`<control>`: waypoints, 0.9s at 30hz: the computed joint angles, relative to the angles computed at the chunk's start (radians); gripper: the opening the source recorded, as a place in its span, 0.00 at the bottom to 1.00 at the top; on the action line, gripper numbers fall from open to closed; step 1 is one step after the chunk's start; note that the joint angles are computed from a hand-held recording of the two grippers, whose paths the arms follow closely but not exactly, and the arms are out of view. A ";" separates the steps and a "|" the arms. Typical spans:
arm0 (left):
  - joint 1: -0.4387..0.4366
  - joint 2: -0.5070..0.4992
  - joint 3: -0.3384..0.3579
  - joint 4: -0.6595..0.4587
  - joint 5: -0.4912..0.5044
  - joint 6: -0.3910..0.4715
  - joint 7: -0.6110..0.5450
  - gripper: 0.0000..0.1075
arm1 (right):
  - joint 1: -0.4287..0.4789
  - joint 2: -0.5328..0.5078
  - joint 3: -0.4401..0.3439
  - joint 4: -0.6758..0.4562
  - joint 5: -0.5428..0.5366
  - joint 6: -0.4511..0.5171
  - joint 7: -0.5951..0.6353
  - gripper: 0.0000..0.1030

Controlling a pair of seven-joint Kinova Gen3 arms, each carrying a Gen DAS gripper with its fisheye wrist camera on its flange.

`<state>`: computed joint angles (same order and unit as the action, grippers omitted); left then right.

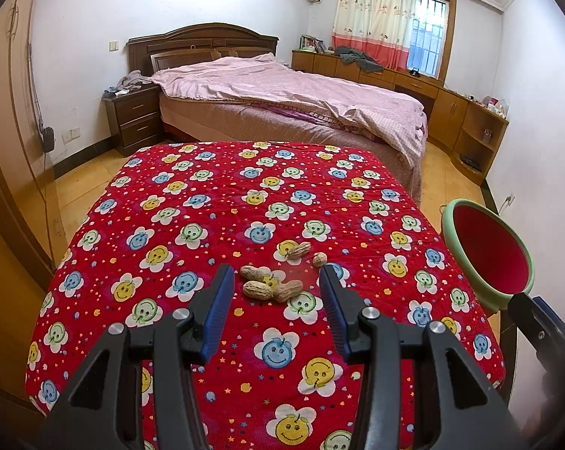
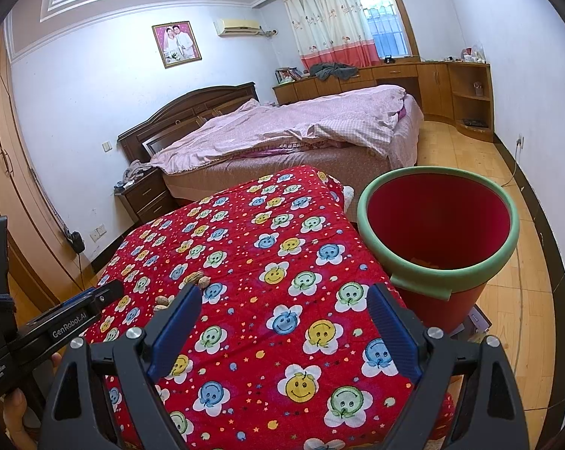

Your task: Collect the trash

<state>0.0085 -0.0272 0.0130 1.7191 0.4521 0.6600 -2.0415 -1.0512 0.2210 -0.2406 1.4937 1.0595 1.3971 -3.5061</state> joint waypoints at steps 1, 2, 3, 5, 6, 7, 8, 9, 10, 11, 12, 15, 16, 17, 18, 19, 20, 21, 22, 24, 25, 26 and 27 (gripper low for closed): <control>0.001 -0.001 0.000 0.001 0.000 0.000 0.001 0.44 | -0.001 0.001 0.000 -0.001 0.000 0.000 0.000 0.89; 0.000 -0.001 0.000 0.000 0.001 0.001 0.000 0.44 | 0.000 0.000 0.000 -0.001 -0.001 0.000 0.001 0.89; 0.000 0.000 -0.001 0.000 0.002 0.001 -0.001 0.44 | -0.001 0.001 0.000 -0.002 -0.001 0.001 0.000 0.89; 0.000 0.000 -0.001 0.000 0.002 0.001 -0.002 0.44 | -0.001 0.001 0.001 -0.002 0.000 0.002 0.000 0.89; 0.000 0.000 -0.002 -0.001 0.003 0.002 -0.004 0.44 | -0.001 0.001 0.001 -0.001 0.000 0.001 0.001 0.89; 0.000 0.000 -0.002 -0.001 0.003 0.002 -0.004 0.44 | -0.002 0.002 0.000 -0.003 0.000 0.003 0.001 0.89; -0.001 0.000 -0.002 -0.001 0.003 0.003 -0.004 0.44 | -0.001 0.000 0.001 -0.001 0.000 0.001 0.001 0.89; 0.000 -0.001 -0.001 0.000 0.002 0.002 -0.002 0.44 | 0.000 0.000 0.001 -0.001 -0.001 0.000 0.001 0.89; -0.001 -0.001 -0.002 0.000 0.003 0.002 -0.003 0.44 | -0.001 0.001 0.001 -0.002 -0.001 0.002 0.001 0.89; 0.000 -0.001 0.000 0.001 0.001 0.001 -0.001 0.44 | -0.002 0.002 0.000 -0.003 0.000 0.002 0.000 0.89; 0.000 -0.001 -0.001 0.001 0.001 0.001 -0.001 0.44 | -0.002 0.002 0.001 -0.002 0.000 0.002 0.000 0.89; -0.001 0.000 -0.002 -0.001 0.004 0.003 -0.004 0.44 | -0.003 0.003 0.001 -0.004 0.000 0.003 0.001 0.89; 0.000 -0.001 -0.001 0.001 0.002 0.001 -0.002 0.44 | -0.004 0.003 0.001 -0.005 0.000 0.003 0.001 0.89; 0.000 -0.001 -0.001 0.001 0.002 0.001 -0.002 0.44 | -0.002 0.001 0.002 -0.003 0.000 0.001 0.001 0.89; 0.000 -0.001 -0.001 0.001 0.003 0.001 -0.003 0.44 | -0.003 0.002 0.001 -0.003 0.000 0.002 0.000 0.89; 0.000 -0.001 -0.002 0.001 0.004 0.000 -0.004 0.44 | -0.004 0.003 0.001 -0.005 0.001 0.004 0.001 0.89; 0.000 -0.001 -0.002 0.001 0.004 0.000 -0.004 0.44 | -0.002 0.002 0.002 -0.004 -0.001 0.002 0.003 0.89; -0.002 -0.002 -0.004 0.000 0.007 0.001 -0.009 0.44 | -0.002 0.001 0.002 -0.004 -0.001 0.002 0.002 0.89; -0.002 -0.002 -0.004 0.000 0.007 0.002 -0.009 0.44 | -0.003 0.002 0.001 -0.005 0.000 0.003 0.001 0.89; -0.003 -0.002 -0.004 -0.002 0.007 0.004 -0.008 0.44 | -0.003 0.002 0.001 -0.006 0.000 0.004 0.002 0.89; -0.003 -0.002 -0.004 -0.002 0.008 0.005 -0.007 0.44 | -0.004 0.004 0.001 -0.008 0.000 0.006 0.003 0.89; -0.002 -0.003 -0.002 0.000 0.005 0.002 -0.004 0.44 | -0.003 0.002 0.002 -0.006 -0.001 0.004 0.003 0.89; -0.002 -0.003 -0.003 0.000 0.005 0.002 -0.005 0.44 | -0.003 0.001 0.002 -0.005 -0.001 0.002 0.003 0.89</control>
